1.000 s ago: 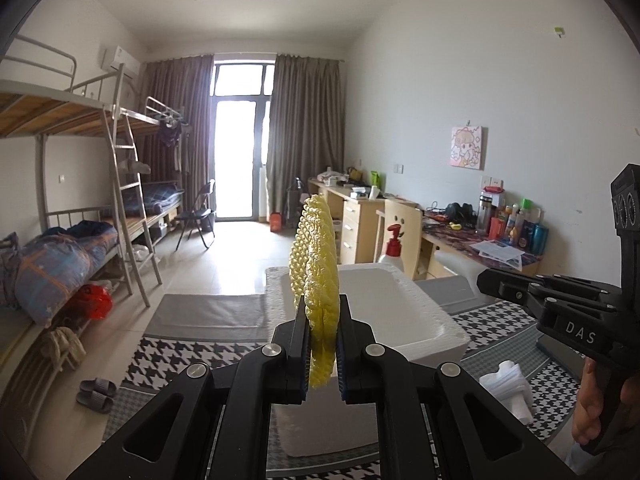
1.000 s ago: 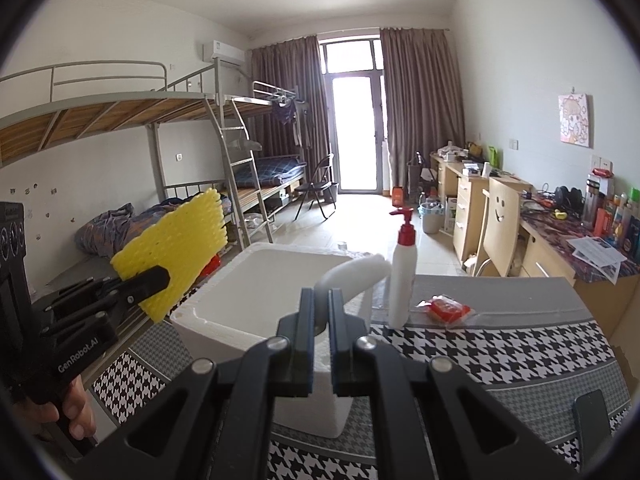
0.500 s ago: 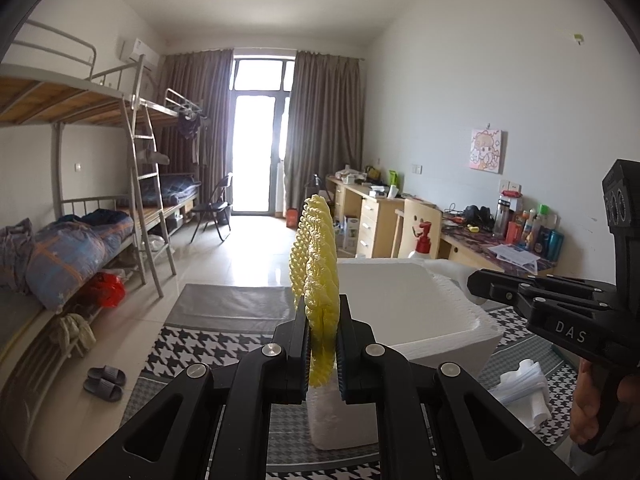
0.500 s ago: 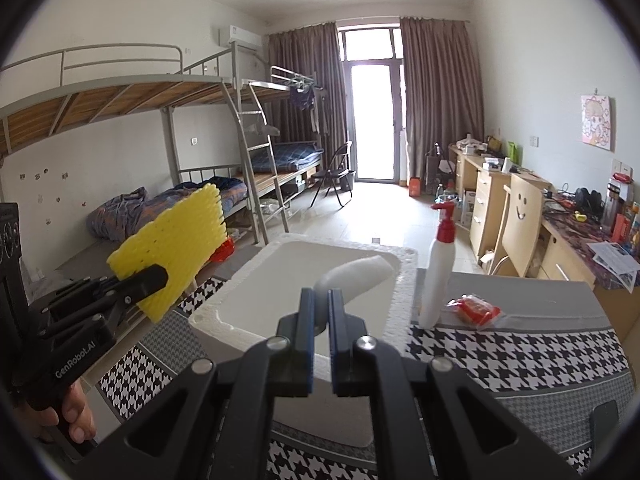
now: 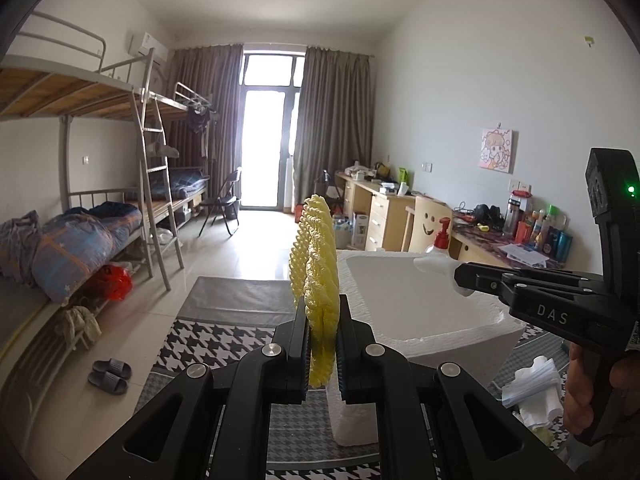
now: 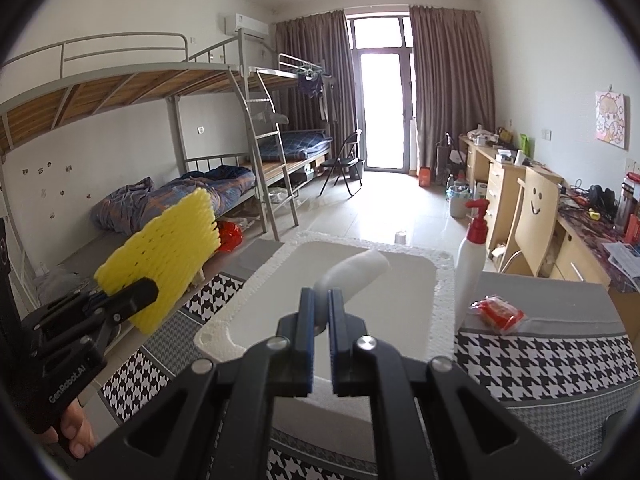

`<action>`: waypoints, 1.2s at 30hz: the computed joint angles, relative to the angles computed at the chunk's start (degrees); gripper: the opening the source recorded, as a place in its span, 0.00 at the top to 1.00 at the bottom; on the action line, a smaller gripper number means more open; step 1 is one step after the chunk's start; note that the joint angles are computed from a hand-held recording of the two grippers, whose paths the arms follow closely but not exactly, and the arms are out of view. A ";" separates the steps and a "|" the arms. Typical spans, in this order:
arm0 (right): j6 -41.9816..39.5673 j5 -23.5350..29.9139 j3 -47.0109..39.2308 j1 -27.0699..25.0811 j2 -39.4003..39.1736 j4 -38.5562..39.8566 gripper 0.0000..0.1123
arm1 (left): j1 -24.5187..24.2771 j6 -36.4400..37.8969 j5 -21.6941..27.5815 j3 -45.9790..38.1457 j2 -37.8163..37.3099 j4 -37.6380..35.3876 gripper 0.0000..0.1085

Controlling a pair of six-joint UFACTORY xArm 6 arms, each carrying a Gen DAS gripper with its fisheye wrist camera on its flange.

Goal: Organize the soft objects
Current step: 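Carry the yellow sponge with the left gripper over the white foam box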

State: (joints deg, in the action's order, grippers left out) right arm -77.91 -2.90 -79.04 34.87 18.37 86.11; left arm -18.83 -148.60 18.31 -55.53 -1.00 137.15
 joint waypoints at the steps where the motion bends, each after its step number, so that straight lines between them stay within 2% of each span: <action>1: 1.77 0.07 0.16 -0.06 0.15 -1.71 0.93 | 0.07 -0.15 -0.06 -0.05 0.10 0.09 0.90; 8: 20.54 0.68 1.56 -1.01 1.75 -19.77 0.93 | 0.24 -0.78 -0.43 -0.47 0.57 0.26 0.90; 12: 28.03 0.91 2.11 -1.54 2.19 -26.62 0.92 | 0.31 -1.07 -0.34 -0.41 0.59 0.45 0.90; 15: 35.98 1.03 3.04 -2.06 2.39 -35.18 0.71 | 0.50 -1.23 -0.47 -0.48 0.53 0.63 0.90; 16: 36.80 1.13 3.09 -2.10 2.46 -36.16 0.55 | 0.51 -1.46 -0.39 -0.35 0.48 0.86 0.90; 17: 35.30 0.84 3.07 -1.84 2.42 -34.74 0.37 | 0.50 -1.58 -0.33 -0.33 0.47 0.99 0.90; 19: 27.03 -0.59 2.16 -0.75 2.51 -26.39 0.26 | 0.53 -1.58 -0.36 -0.34 0.48 0.97 0.90; 21: 24.57 -0.61 2.04 -0.53 2.31 -24.53 0.26 | 0.51 -1.97 -0.48 -0.44 0.50 1.36 0.90; 26: 28.03 -1.63 3.44 -0.68 1.55 -27.94 0.26 | 0.21 -2.20 -0.45 -0.39 0.18 1.93 0.90; 32: 13.33 -2.33 2.13 -0.18 0.41 -13.01 0.25 | -0.76 -1.07 -0.63 -1.30 0.37 2.05 0.90; 36: 0.44 -2.64 0.62 -0.40 -0.25 0.25 0.22 | -1.32 0.16 -1.08 -2.45 1.19 1.46 0.90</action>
State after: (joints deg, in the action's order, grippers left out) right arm -77.47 -5.54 -78.41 34.47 18.13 86.35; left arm -20.16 -148.44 17.22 -57.98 0.18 138.61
